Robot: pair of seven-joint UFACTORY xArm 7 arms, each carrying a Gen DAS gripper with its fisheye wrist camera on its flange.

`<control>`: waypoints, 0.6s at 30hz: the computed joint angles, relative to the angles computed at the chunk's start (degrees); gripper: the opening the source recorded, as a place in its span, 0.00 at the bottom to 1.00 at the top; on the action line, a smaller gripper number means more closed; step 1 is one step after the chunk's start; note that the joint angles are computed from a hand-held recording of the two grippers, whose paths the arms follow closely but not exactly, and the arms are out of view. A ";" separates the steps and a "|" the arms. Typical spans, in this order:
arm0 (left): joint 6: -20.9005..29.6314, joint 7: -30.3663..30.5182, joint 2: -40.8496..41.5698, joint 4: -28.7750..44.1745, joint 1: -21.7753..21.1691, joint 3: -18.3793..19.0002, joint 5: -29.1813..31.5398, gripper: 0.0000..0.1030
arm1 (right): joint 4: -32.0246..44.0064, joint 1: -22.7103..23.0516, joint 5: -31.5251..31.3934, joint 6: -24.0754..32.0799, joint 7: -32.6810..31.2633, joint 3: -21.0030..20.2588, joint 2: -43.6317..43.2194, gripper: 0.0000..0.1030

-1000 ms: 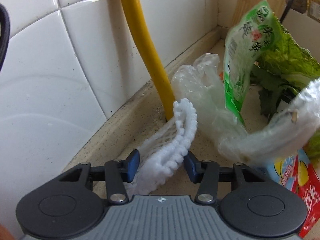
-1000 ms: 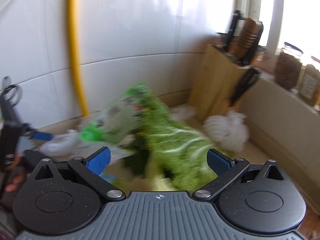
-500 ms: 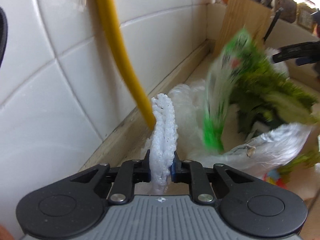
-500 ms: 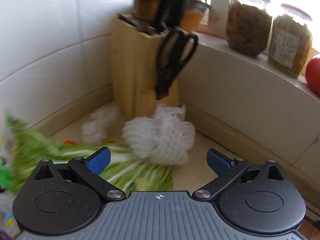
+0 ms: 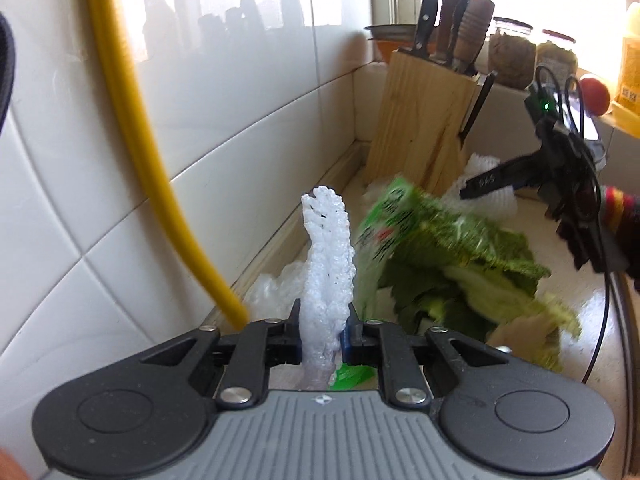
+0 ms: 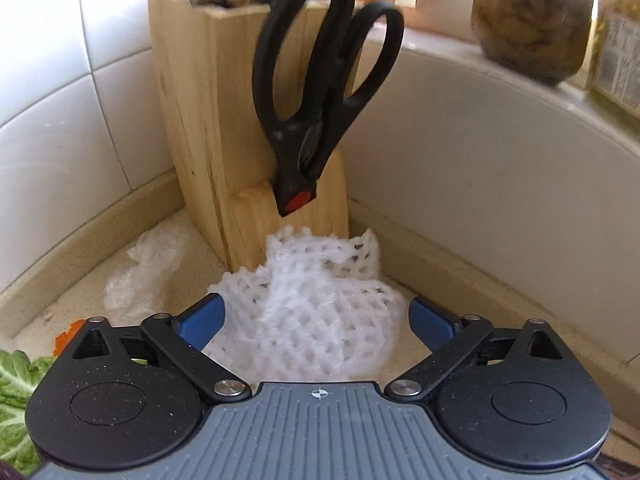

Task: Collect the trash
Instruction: 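Lift the foam net with the left gripper while the right gripper lifts its net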

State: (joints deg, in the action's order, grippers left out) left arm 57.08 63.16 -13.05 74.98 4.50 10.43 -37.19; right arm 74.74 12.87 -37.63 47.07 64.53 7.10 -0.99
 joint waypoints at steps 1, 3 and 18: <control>0.07 -0.09 0.06 0.16 -0.16 -0.20 -0.03 0.14 | -0.06 -0.01 0.26 0.01 0.11 -0.02 0.06 0.94; -0.15 -0.12 0.01 -0.14 -0.50 -0.56 -0.07 0.14 | -0.50 -0.05 1.26 -0.66 -0.22 -0.12 -0.02 0.87; 0.44 0.69 -1.36 -0.37 -1.24 -0.04 -0.83 0.14 | -4.46 0.10 2.99 2.24 -1.69 1.61 -5.53 0.48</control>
